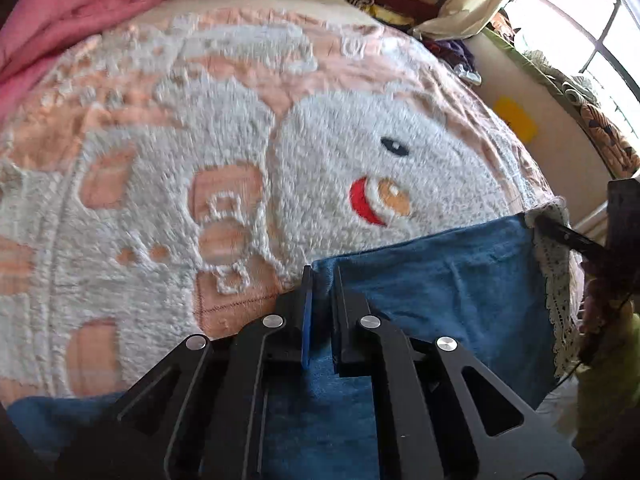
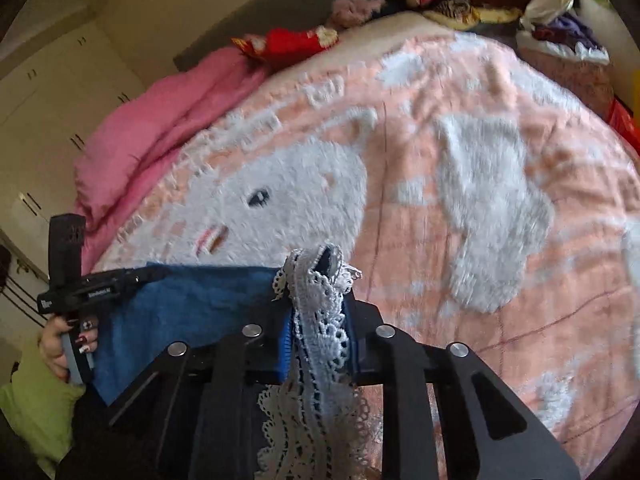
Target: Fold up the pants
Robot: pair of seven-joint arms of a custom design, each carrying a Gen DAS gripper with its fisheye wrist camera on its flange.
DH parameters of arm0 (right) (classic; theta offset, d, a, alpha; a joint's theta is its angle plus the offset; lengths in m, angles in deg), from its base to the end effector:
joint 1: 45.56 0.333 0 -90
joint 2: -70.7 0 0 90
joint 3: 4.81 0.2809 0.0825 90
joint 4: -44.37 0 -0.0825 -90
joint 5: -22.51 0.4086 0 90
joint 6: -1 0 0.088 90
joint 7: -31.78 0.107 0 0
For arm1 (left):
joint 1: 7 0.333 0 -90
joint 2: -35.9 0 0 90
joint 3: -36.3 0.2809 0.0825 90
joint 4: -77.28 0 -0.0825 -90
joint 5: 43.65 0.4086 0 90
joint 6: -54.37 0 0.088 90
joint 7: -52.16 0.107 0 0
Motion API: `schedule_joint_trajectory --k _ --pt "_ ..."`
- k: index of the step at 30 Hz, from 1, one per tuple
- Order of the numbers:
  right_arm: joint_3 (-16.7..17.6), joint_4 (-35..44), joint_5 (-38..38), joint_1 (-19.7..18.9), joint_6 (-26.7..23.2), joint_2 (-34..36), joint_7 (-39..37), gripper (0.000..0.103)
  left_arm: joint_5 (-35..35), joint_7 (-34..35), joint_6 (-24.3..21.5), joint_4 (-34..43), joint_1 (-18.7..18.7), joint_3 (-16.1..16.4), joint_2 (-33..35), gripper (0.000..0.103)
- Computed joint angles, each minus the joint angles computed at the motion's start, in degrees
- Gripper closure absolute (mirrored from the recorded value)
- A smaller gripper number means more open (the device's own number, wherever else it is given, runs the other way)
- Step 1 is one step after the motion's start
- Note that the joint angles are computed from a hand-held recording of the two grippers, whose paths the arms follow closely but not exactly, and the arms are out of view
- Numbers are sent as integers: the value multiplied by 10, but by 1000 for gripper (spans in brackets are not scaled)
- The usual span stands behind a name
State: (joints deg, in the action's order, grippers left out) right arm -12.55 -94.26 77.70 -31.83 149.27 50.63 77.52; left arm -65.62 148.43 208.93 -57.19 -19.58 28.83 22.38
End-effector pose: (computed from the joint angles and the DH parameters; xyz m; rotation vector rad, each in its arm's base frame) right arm 0.5045 0.0366 0.4436 -1.7346 1.4831 -0.0999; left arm 0.5100 -0.1743 0.4428 -1.8303 2.1650 -0.8765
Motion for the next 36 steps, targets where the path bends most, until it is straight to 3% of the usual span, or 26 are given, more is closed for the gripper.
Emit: schedule_joint_trajectory --k 4,9,12,16,18,21,23,24,27,29,32,36 --pt "1 10 -3 3 22 -10 -18 85 59 -42 23 6 12 -21 -3 101" --pt "32 32 -108 -16 53 32 45 85 206 -154 36 35 44 -53 40 102" --pt "46 36 -182 -24 61 60 90 83 218 -162 34 36 39 -42 56 101" --pt "39 32 -180 -15 81 73 96 73 194 -142 56 24 30 -29 54 99" --pt "40 26 -193 -20 85 65 119 58 202 -162 74 5 36 -31 33 81" --pt "27 1 -180 -15 91 24 130 48 199 -183 113 -43 39 -27 -28 75" --pt "12 -38 -160 -5 105 -30 115 40 242 -230 123 -77 71 -50 -78 61" --pt "10 -52 -165 -5 108 -49 119 39 243 -233 126 -97 69 -45 -106 53" --pt "11 -110 -203 -12 114 -122 143 37 218 -240 112 -148 45 -18 -176 44" --pt "26 -149 -239 -26 110 -168 179 37 200 -247 106 -185 35 -9 -219 32" --pt "33 -197 -273 -29 98 -228 209 37 190 -257 75 -224 34 -3 -269 27" --pt "46 -229 -312 -7 88 -263 236 37 210 -303 23 -223 69 -37 -273 19"
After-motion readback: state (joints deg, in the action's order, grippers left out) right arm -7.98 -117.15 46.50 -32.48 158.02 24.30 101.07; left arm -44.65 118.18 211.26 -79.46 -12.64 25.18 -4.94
